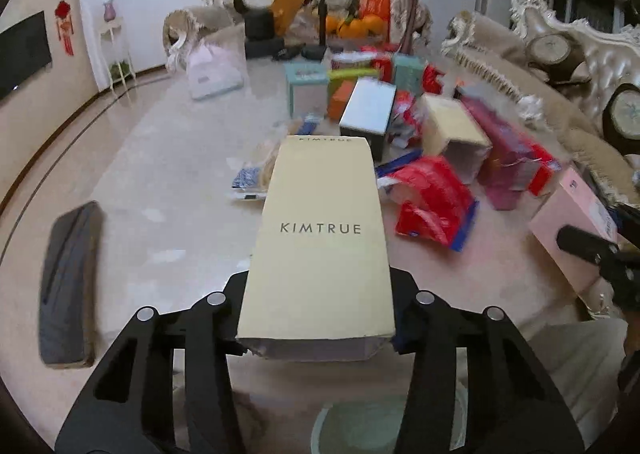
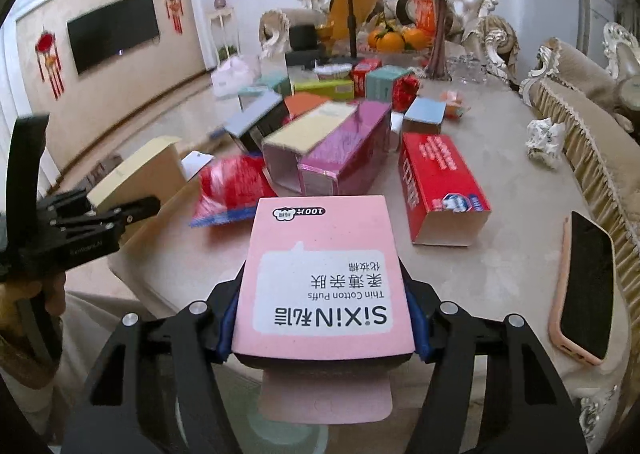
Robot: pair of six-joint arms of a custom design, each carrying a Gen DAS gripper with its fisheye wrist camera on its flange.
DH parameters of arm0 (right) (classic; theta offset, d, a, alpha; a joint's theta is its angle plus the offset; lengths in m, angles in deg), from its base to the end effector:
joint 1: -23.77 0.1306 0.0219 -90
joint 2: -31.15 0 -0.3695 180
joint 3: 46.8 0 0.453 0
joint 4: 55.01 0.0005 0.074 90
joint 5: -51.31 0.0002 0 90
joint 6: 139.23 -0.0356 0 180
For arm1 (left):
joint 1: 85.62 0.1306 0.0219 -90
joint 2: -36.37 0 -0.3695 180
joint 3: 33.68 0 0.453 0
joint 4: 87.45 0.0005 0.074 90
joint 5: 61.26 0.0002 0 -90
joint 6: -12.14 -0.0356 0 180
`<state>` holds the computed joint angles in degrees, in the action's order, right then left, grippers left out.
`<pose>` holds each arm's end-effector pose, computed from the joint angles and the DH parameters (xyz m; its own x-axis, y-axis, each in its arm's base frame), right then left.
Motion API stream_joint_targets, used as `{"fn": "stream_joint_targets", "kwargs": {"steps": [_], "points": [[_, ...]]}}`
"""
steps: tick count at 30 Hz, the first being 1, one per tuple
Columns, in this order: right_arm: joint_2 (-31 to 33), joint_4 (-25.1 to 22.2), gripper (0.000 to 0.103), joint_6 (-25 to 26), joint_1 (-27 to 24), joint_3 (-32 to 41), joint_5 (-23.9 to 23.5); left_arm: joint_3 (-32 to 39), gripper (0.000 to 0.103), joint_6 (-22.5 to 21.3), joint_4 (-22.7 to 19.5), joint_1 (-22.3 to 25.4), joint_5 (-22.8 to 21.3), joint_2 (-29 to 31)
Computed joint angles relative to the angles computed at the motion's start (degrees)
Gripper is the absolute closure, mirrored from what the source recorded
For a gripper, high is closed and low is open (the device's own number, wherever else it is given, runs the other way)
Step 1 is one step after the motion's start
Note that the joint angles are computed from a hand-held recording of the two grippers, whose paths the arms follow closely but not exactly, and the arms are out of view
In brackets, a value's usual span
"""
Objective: Collect trash
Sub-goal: 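Grasp the cream KIMTRUE box with left tool while right tool grasps pink SIXIN box, then drop both boxes into the wastebasket by opening both tools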
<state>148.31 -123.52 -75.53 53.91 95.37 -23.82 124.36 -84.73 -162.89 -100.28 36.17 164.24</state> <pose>0.5925 0.3329 0.5761 -0.6774 0.1019 -0.7286 -0.0270 0.9863 0.1630 0.6925 -0.1864 0.5722 -0.6418 0.2905 -0.7097 0.4188 0.9081 -0.0070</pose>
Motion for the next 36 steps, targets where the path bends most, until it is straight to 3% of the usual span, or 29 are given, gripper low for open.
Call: {"fn": "stream_joint_targets", "kwargs": {"steps": [5, 9, 14, 22, 26, 29, 30, 31, 32, 36], "points": [[-9.8, 7.2, 0.042, -4.0, 1.7, -12.0, -6.1, -18.0, 0.055, -3.2, 4.8, 1.7, 7.9, -14.5], [-13.2, 6.4, 0.042, -7.1, 4.5, -18.0, -12.1, -30.7, 0.055, -7.1, 1.7, 1.7, 12.8, -23.3], [-8.9, 0.5, 0.042, -11.4, 6.0, -20.4, -15.9, -39.3, 0.056, -7.6, -5.0, -0.9, 9.6, -22.5], [-2.9, -3.3, 0.042, -11.3, 5.6, -20.1, -19.4, -43.6, 0.056, -10.1, -7.2, -2.9, 3.8, -18.8], [-0.8, -4.5, 0.041, -10.2, 5.7, -18.1, -19.4, -44.3, 0.054, -9.1, -8.1, -2.3, 6.1, -18.2], [0.1, -5.0, 0.038, -10.4, 6.0, -17.2, -18.2, -44.3, 0.03, -7.0, -8.4, -1.4, 7.5, -17.8], [0.2, -5.1, 0.034, -10.5, 6.1, -17.2, -17.5, -44.7, 0.014, -6.4, -7.5, -1.3, 7.3, -17.9], [-0.4, -4.5, 0.032, -10.9, 6.3, -18.1, -17.0, -44.7, 0.008, -6.1, -6.9, -1.4, 6.3, -18.1], [-0.6, -4.7, 0.032, -10.9, 6.3, -18.2, -16.7, -45.3, 0.008, -5.8, -5.7, -1.5, 5.3, -18.5], [-1.9, -5.2, 0.032, -9.5, 7.0, -18.3, -13.6, -46.3, 0.008, -5.1, -3.3, -0.9, 8.2, -19.9]]}}
